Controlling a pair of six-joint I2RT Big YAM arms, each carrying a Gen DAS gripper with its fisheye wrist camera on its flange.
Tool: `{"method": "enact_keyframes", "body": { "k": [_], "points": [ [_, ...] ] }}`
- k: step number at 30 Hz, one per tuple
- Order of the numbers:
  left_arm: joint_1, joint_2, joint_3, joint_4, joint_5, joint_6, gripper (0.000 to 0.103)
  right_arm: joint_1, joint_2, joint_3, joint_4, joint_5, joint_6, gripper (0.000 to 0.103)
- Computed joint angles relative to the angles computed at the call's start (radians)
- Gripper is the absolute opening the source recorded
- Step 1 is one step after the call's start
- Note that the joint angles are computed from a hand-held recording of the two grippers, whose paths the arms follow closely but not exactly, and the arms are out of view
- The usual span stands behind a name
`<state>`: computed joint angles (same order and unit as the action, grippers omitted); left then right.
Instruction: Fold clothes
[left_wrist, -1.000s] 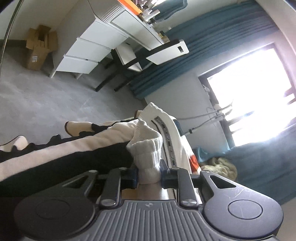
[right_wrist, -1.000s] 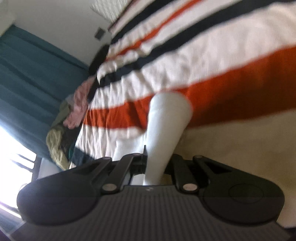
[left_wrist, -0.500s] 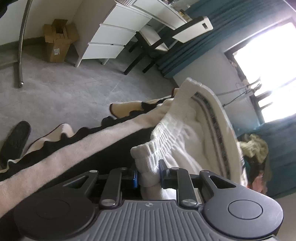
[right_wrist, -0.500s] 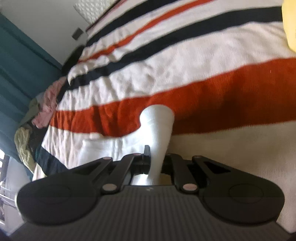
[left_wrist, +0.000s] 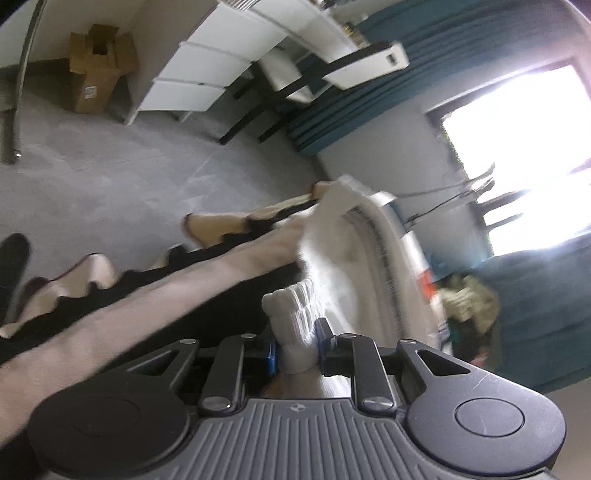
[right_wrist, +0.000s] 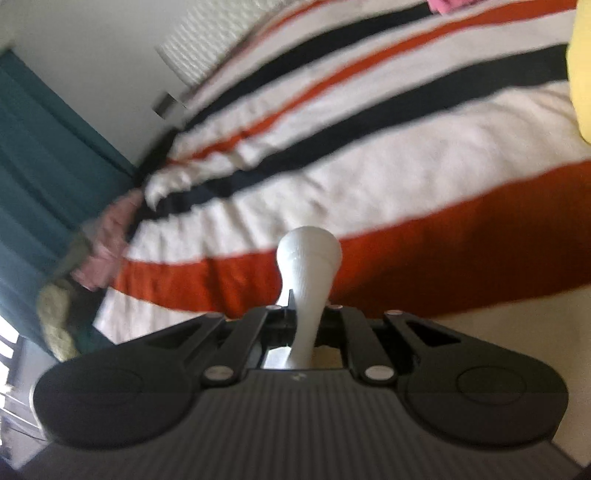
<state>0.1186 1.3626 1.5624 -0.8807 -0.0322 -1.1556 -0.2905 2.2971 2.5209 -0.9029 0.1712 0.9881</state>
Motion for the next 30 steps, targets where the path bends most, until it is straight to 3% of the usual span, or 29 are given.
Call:
{"method": "enact_keyframes", "body": {
  "k": [3,6,7,9,11,13,16,18,21,24,27,30],
  "points": [
    [-0.002,-0.003,-0.032,-0.012,0.007,0.080,0.023,-0.005,0.046,0.079,-0.112,-0.019,-0.012,0.006],
    [-0.004,-0.011,-0.041,-0.024,0.009,0.151,0.030,-0.007,0.038,0.074,-0.123,-0.032,-0.047,0.012],
    [-0.006,-0.012,-0.034,-0.036,0.003,0.180,0.034,-0.007,0.034,0.073,-0.125,-0.034,-0.058,0.018],
    [-0.022,-0.011,-0.004,-0.080,-0.045,0.243,0.052,-0.004,0.029,0.083,-0.138,-0.019,-0.075,0.034],
    [-0.042,-0.010,0.030,-0.126,-0.102,0.304,0.082,0.004,-0.011,0.031,-0.087,0.016,-0.104,0.065],
    [-0.076,-0.010,0.062,-0.159,-0.184,0.371,0.086,0.014,-0.061,-0.040,-0.007,0.052,-0.146,0.079],
    [-0.145,-0.003,0.105,-0.173,-0.311,0.463,0.093,0.034,-0.137,-0.145,0.135,0.064,-0.250,0.079],
    [-0.196,0.008,0.133,-0.161,-0.386,0.515,0.096,0.049,-0.187,-0.214,0.229,0.027,-0.322,0.079],
    [-0.278,0.043,0.187,-0.113,-0.470,0.588,0.096,0.077,-0.263,-0.312,0.361,-0.086,-0.417,0.079],
    [-0.367,0.113,0.276,-0.082,-0.583,0.614,0.096,0.106,-0.319,-0.381,0.460,-0.229,-0.485,0.079],
    [-0.436,0.178,0.358,-0.003,-0.594,0.676,0.096,0.129,-0.365,-0.442,0.533,-0.391,-0.501,0.078],
    [-0.494,0.263,0.468,0.035,-0.570,0.757,0.096,0.156,-0.399,-0.482,0.564,-0.451,-0.540,0.078]
  ]
}}
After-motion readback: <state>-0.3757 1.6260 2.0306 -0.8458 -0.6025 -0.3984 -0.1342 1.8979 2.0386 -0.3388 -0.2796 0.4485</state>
